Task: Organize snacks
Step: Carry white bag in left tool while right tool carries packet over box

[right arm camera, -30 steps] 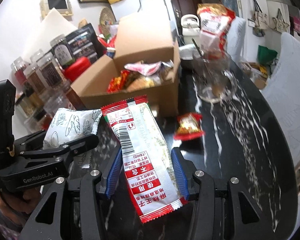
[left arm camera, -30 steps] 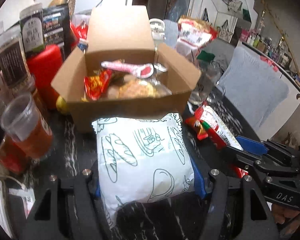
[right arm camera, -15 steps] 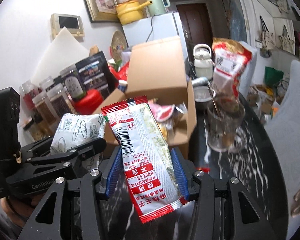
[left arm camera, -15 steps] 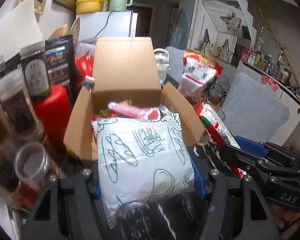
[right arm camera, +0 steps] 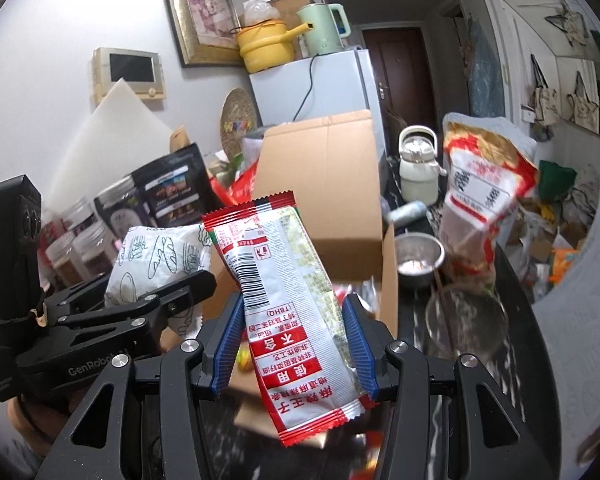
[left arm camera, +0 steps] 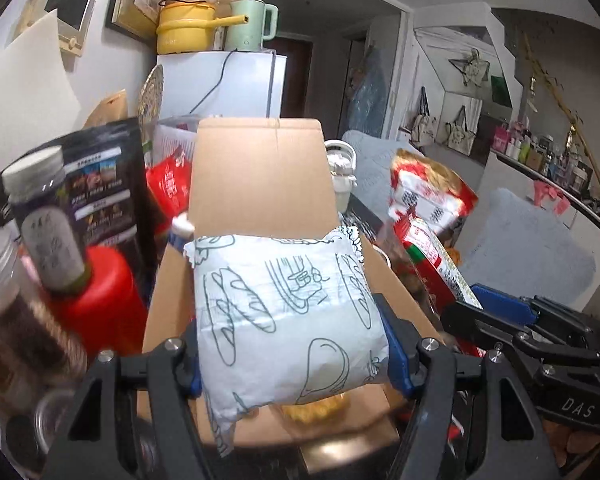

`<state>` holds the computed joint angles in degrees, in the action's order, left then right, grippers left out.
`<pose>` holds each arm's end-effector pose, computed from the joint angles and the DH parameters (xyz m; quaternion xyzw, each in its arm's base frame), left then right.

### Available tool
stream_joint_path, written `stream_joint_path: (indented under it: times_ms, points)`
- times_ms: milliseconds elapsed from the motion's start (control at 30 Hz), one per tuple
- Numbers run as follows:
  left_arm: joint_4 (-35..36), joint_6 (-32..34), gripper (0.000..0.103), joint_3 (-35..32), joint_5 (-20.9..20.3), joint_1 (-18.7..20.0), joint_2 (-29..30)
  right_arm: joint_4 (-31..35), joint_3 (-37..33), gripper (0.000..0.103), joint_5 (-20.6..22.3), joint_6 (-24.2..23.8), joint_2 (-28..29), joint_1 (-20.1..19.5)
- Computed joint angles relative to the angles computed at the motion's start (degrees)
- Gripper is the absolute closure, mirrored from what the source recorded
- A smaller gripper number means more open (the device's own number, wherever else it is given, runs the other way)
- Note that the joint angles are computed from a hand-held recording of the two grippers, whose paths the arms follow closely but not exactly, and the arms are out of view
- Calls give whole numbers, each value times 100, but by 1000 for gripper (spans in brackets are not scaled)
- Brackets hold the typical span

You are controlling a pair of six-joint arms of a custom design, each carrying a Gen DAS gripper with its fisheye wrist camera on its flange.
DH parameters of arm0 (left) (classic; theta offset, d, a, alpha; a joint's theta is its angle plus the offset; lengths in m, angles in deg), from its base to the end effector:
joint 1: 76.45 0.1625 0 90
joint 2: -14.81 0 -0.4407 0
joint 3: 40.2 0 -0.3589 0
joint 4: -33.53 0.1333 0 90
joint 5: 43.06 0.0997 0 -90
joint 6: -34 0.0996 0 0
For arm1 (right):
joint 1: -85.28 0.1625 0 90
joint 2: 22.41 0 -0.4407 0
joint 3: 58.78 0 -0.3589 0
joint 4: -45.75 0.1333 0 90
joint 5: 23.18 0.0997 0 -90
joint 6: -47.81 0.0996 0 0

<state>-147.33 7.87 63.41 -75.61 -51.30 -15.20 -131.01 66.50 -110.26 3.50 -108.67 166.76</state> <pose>-0.4454 -0.4491 0.0170 0.2194 0.8419 -0.4311 0.2393 0.0704 -0.4638 0.3832 0.2907 -0.8668 0.3727 0.1591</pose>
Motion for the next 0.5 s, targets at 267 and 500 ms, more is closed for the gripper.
stream_joint_path:
  times_ms: [267, 500]
  points:
    - [-187, 617, 36, -651, 174, 374, 237, -35, -718, 54, -44, 6, 685, 216]
    - [-55, 746, 36, -1018, 156, 671, 380, -9, -1200, 54, -18, 32, 1147, 297]
